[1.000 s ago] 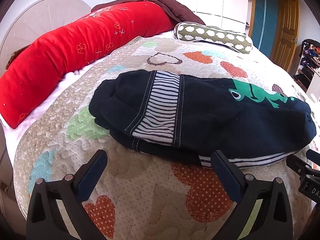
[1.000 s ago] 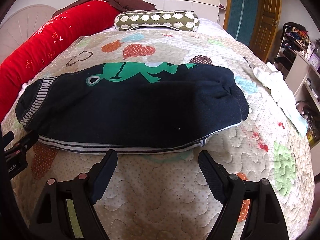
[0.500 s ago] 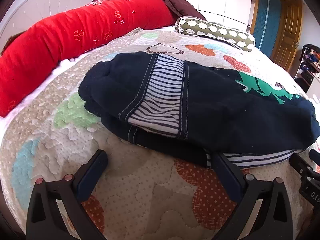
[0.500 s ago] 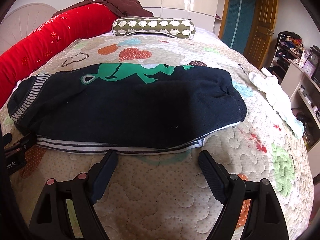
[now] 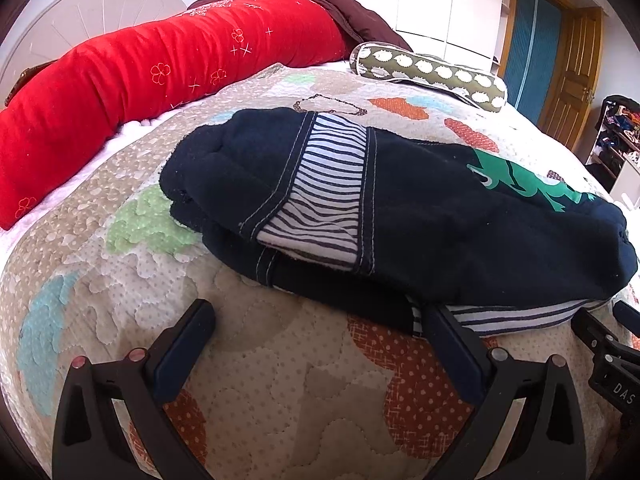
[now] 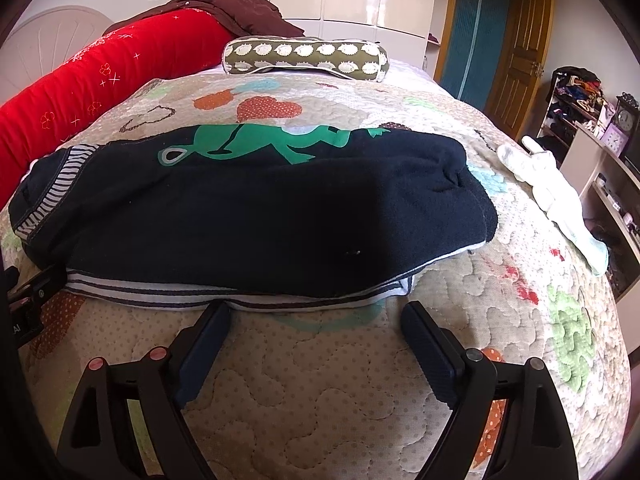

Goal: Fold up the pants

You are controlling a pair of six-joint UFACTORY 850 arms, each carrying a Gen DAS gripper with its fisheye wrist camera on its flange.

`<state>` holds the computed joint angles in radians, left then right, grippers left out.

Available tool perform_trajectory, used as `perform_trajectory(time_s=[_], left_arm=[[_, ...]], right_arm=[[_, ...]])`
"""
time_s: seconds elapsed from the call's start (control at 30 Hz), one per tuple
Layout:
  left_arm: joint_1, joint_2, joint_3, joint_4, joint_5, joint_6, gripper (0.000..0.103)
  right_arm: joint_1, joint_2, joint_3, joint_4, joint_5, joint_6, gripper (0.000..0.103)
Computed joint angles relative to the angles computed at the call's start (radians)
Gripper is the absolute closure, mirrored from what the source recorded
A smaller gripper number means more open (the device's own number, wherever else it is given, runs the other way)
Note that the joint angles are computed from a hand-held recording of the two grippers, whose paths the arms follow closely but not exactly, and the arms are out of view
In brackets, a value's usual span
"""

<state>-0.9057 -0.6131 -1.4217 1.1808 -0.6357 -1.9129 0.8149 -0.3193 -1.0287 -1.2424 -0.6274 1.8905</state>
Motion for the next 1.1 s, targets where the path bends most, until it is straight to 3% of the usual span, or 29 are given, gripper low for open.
perform_trajectory(time_s=[0.5, 0.6, 0.67, 0.83, 0.9, 1.03, 1.1], left_arm=[[0.005, 0.004, -0.002, -0.001, 0.01, 0.001, 0.0], [0.022, 0.009, -0.022, -0.124, 0.041, 0.129, 0.0], [0.041, 0.052, 0.014, -0.176, 0.12, 0.148, 0.0], [0.099, 0.138, 0.126, -0.118, 0.316, -0.004, 0.0], [0.137, 0.128, 0.115, -0.188, 0.383, 0.04, 0.0], [0.191, 0.068, 0.036, -0.456, 0.461, 0.301, 0.0], [0.206, 0.026, -0.021, -0.621, 0.449, 0.452, 0.0]], right_arm=[[-0.002, 0.001, 0.005, -0.024, 0.006, 0.024, 0.01], [-0.017, 0.015, 0.019, -0.044, 0.051, 0.055, 0.01], [-0.034, 0.044, 0.048, -0.081, 0.113, 0.102, 0.01], [-0.132, 0.184, 0.19, -0.398, 0.327, 0.546, 0.011], [-0.18, 0.199, 0.209, -0.537, 0.394, 0.714, 0.011], [-0.251, 0.18, 0.19, -0.868, 0.457, 1.101, 0.01], [-0.276, 0.153, 0.157, -0.912, 0.475, 1.153, 0.011]])
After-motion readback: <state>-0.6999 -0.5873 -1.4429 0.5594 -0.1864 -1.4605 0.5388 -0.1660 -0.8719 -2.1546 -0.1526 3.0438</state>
